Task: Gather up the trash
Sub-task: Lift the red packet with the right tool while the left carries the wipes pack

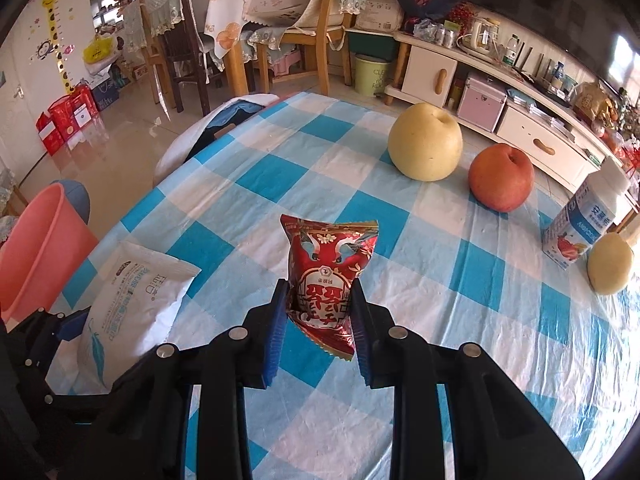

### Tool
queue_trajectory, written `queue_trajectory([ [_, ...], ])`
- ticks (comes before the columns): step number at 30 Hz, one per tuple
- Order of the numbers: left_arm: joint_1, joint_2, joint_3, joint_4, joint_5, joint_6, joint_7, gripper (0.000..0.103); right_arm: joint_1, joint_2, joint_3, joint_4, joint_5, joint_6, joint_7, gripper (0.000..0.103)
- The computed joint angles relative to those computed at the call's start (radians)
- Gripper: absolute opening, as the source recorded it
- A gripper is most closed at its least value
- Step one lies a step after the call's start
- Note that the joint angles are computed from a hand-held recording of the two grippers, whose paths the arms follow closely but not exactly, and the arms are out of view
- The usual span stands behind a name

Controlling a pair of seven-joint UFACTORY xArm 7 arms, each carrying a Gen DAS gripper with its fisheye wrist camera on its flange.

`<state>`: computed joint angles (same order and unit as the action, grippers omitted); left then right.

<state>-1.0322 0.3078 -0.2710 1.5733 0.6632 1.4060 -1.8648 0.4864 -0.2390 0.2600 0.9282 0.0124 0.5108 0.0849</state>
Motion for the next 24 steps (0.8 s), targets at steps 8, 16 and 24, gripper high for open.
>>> queue_trajectory([
  [8, -0.050, -0.002, 0.003, 0.042, 0.082, 0.078, -0.012, 0.077, 0.018, -0.106, -0.008, -0.060, 0.056, 0.007, 0.010, 0.031],
  [16, -0.054, -0.065, -0.022, -0.001, 0.142, 0.138, -0.095, 0.077, 0.045, -0.160, 0.012, -0.076, 0.080, 0.004, 0.038, 0.031],
  [24, -0.032, -0.144, -0.066, -0.068, 0.176, 0.190, -0.177, 0.077, 0.089, -0.171, 0.050, -0.059, 0.083, 0.004, 0.071, 0.031],
])
